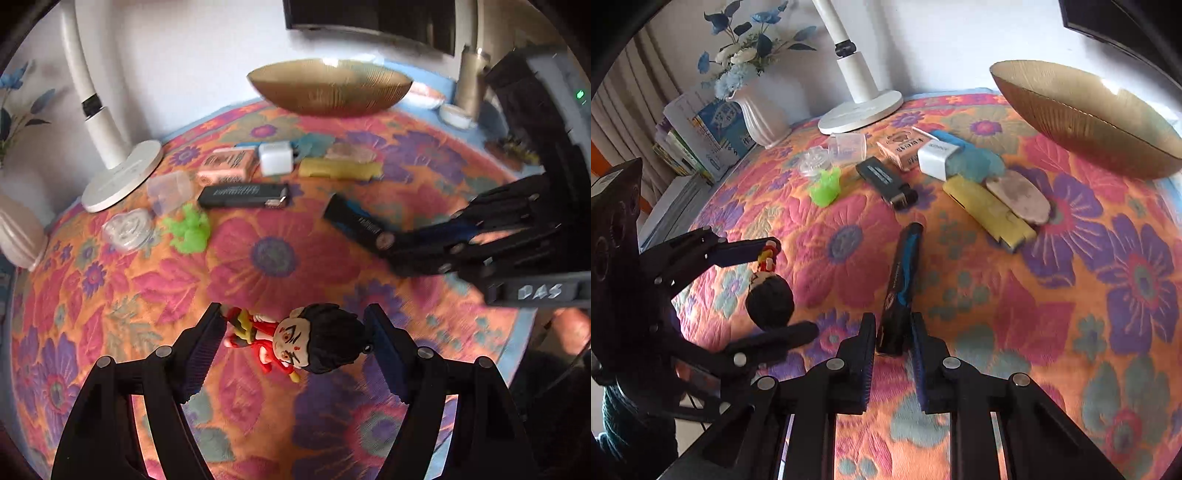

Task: Organize rigid objects
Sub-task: 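Grasp red-black figurine with left tool while right tool grasps blue marker, drop both into bowl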

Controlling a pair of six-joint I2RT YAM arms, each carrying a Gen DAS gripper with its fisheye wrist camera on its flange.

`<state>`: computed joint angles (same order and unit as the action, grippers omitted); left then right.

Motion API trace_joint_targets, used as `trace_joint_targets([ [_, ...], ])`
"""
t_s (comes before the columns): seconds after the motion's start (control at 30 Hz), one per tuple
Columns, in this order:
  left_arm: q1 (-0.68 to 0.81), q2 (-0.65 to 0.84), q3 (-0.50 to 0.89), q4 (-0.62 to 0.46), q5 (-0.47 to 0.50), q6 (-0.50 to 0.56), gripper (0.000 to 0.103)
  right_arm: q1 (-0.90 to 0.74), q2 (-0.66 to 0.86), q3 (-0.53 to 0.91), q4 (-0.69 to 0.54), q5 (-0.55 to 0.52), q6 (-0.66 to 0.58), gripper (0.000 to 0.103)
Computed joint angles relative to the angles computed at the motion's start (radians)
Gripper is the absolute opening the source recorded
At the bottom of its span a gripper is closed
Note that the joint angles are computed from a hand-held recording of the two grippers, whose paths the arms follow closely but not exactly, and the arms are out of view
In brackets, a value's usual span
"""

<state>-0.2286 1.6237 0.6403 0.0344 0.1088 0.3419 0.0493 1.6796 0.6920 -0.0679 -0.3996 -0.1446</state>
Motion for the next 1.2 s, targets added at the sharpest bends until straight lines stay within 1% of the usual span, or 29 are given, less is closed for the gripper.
trace_joint_targets([
  [0.03, 0.003, -0.001, -0.01, 0.001, -0.026, -0.004, 0.077, 0.001, -0.006, -0.006, -0.004, -0.001, 0.005, 0.017],
  [0.13, 0.039, -0.069, -0.087, 0.031, -0.011, 0.003, 0.077, 0.008, -0.02, -0.013, -0.013, 0.013, 0.01, 0.018],
  [0.23, 0.075, -0.133, -0.15, 0.034, -0.039, 0.019, 0.084, 0.02, -0.03, -0.029, 0.005, 0.027, 0.018, 0.022],
  [0.3, 0.12, -0.147, -0.157, 0.011, -0.019, 0.017, 0.084, 0.031, -0.034, -0.035, 0.017, 0.031, 0.019, 0.029],
  [0.33, 0.14, -0.159, -0.156, -0.008, 0.005, 0.01, 0.084, 0.035, -0.035, -0.038, 0.021, 0.026, 0.017, 0.035],
  [0.37, 0.161, -0.18, -0.155, -0.032, 0.051, 0.004, 0.084, 0.036, -0.033, -0.039, 0.026, 0.021, 0.015, 0.042],
  [0.43, 0.169, -0.205, -0.153, -0.055, 0.132, -0.012, 0.084, 0.054, -0.035, -0.046, 0.044, 0.028, 0.026, 0.05],
  [0.5, 0.132, -0.191, -0.125, -0.062, 0.144, -0.055, 0.084, 0.081, -0.039, -0.053, 0.066, 0.079, 0.033, 0.05],
  [0.57, 0.084, -0.123, -0.069, -0.075, 0.114, -0.117, 0.084, 0.127, -0.046, -0.067, 0.106, 0.182, 0.041, 0.05],
  [0.63, 0.039, -0.032, -0.005, -0.09, 0.05, -0.178, 0.08, 0.167, -0.038, -0.076, 0.147, 0.293, 0.045, 0.05],
  [0.67, 0.022, 0.001, 0.013, -0.094, 0.033, -0.193, 0.066, 0.178, -0.029, -0.081, 0.171, 0.327, 0.044, 0.05],
  [0.7, 0.003, 0.003, -0.001, -0.057, 0.002, -0.2, 0.061, 0.184, -0.028, -0.092, 0.198, 0.339, 0.043, 0.05],
  [0.73, -0.006, -0.006, -0.018, -0.03, 0.006, -0.197, 0.052, 0.186, -0.031, -0.102, 0.215, 0.343, 0.04, 0.046],
  [0.77, -0.01, -0.013, -0.027, -0.023, 0.009, -0.197, 0.038, 0.189, -0.035, -0.11, 0.226, 0.344, 0.035, 0.035],
  [0.8, -0.014, -0.022, -0.031, -0.024, 0.008, -0.204, 0.034, 0.195, -0.044, -0.121, 0.236, 0.344, 0.026, 0.029],
  [0.83, -0.019, -0.025, -0.03, -0.028, 0.003, -0.214, 0.034, 0.196, -0.049, -0.125, 0.237, 0.338, 0.018, 0.024],
  [0.9, -0.029, -0.037, -0.027, -0.03, -0.021, -0.233, 0.033, 0.177, -0.064, -0.125, 0.225, 0.298, 0.023, 0.023],
  [0.93, -0.032, -0.048, -0.024, -0.025, -0.025, -0.238, 0.027, 0.16, -0.075, -0.124, 0.219, 0.267, 0.026, 0.023],
  [1.0, -0.035, -0.08, -0.002, -0.05, -0.022, -0.253, 0.027, 0.098, -0.122, -0.121, 0.198, 0.19, 0.031, 0.023],
  [1.1, -0.068, -0.111, 0.061, -0.079, -0.039, -0.269, 0.027, -0.005, -0.207, -0.102, 0.148, 0.112, 0.044, 0.022],
  [1.13, -0.082, -0.113, 0.09, -0.088, -0.041, -0.272, 0.027, -0.054, -0.233, -0.083, 0.117, 0.086, 0.044, 0.019],
  [1.17, -0.091, -0.118, 0.116, -0.104, -0.035, -0.278, 0.027, -0.097, -0.239, -0.06, 0.096, 0.062, 0.045, 0.011],
  [1.2, -0.1, -0.11, 0.148, -0.112, -0.025, -0.287, 0.027, -0.151, -0.24, -0.031, 0.071, 0.027, 0.047, 0.011],
])
